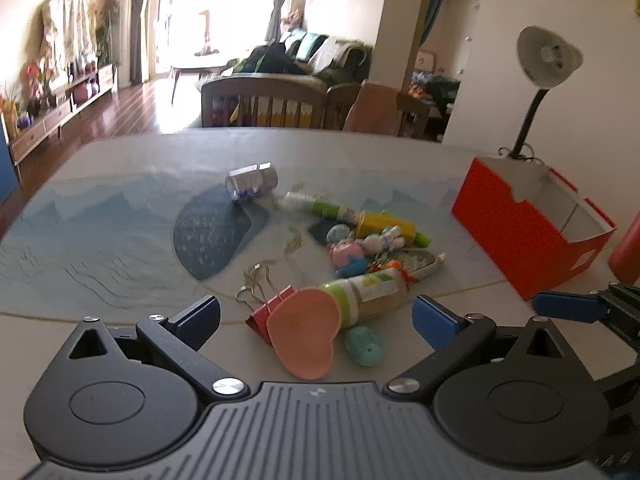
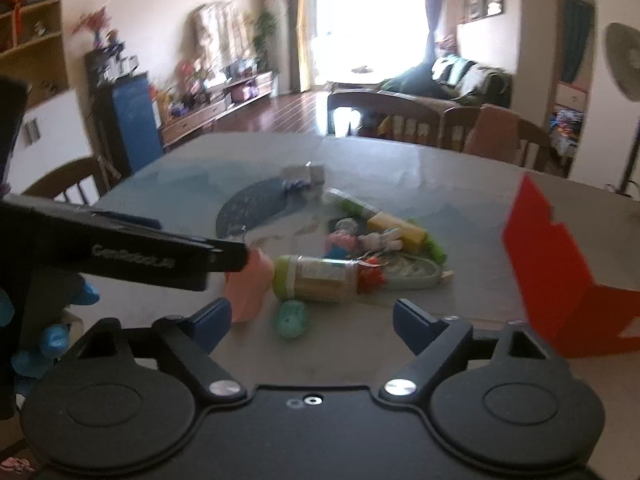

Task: Organize rigid objects
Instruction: 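Reach both grippers to the pile, grasp pink heart dish with left gripper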

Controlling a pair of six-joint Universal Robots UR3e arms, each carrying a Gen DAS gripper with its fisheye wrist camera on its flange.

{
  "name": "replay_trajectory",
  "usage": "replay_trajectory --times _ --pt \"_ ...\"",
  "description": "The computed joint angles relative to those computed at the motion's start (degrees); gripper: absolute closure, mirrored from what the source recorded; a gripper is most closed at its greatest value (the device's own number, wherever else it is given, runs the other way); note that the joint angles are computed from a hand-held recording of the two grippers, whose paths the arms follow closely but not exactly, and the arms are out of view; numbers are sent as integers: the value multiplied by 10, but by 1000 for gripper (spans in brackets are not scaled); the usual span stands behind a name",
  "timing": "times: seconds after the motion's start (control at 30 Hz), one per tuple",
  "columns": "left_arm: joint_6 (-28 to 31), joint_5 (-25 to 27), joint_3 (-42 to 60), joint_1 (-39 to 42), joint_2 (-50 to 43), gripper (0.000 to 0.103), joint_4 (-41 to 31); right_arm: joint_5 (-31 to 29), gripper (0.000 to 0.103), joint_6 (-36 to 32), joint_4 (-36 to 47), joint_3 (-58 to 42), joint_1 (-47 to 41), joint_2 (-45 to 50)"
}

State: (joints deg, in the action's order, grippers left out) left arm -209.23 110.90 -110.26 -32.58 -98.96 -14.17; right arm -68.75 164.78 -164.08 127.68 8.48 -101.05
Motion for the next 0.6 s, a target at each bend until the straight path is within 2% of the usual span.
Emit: replay_trajectory --times 0.27,0.4,0.5,0.6 --pt "-26 -69 15 48 -62 1 13 -3 31 -54 -25 -46 24 124" --pt "-49 -117 11 82 -78 10 12 7 39 -77 -24 -67 29 166" --pt "-61 -144 5 100 -90 10 19 4 43 -87 -22 -88 37 197" --pt "-74 -161 -2 112 -95 15 23 5 47 -86 -21 -112 43 226"
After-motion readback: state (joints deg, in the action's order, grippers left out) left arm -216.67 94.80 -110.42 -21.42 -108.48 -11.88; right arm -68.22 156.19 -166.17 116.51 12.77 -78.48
